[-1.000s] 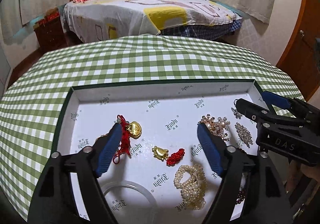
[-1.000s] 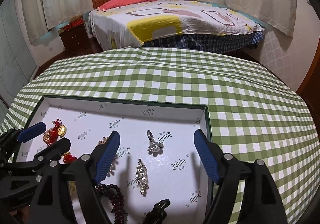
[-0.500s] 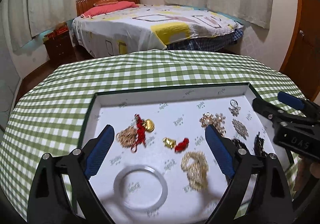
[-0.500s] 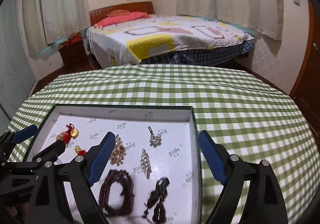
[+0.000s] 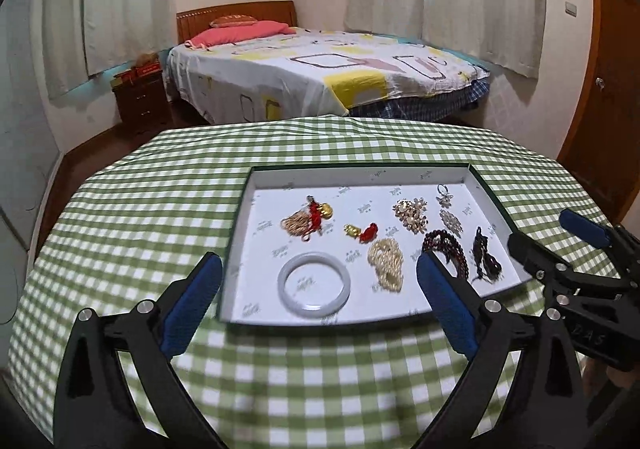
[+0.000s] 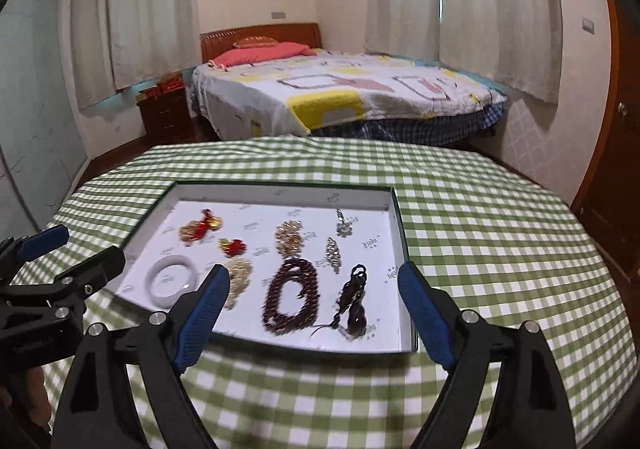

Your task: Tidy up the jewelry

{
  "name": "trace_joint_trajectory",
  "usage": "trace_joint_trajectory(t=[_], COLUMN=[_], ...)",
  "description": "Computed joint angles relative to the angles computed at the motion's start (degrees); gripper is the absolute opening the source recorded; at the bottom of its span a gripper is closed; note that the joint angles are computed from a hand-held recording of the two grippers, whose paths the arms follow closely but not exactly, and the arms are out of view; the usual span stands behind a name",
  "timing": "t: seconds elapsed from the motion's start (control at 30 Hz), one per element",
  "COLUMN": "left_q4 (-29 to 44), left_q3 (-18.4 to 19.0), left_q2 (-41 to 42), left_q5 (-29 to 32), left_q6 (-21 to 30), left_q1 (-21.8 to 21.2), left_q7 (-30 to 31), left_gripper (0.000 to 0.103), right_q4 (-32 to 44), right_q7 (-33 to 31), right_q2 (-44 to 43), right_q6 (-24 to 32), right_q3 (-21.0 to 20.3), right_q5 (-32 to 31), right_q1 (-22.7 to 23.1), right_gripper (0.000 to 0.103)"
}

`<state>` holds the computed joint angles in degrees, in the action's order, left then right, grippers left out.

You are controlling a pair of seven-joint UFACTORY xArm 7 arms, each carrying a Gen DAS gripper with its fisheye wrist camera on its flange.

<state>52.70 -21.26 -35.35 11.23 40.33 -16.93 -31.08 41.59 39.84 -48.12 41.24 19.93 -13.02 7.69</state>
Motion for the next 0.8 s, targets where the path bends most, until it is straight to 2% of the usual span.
trace_joint_trajectory(t=[0.33, 0.8], left_q4=[-0.56, 0.23], left_q3=[0.49, -0.37], left_q2=[-10.55, -18.68], left_q5=[-2.12, -4.74], left_q6=[5.32, 8.7], left_q1=[-0.14, 2.02], left_q7=[0.46, 2.13], left_gripper=[0.098, 0.098], right_q4=[2.85, 5.18], right_q7=[0.18, -1.3], right_q2=[-6.18, -12.5], right_q6=[4.66, 8.63], right_q3=[2.21, 4.42], right_q5=[0.34, 1.28], right_q1=[1.13, 0.02], right_gripper=[0.084, 0.084])
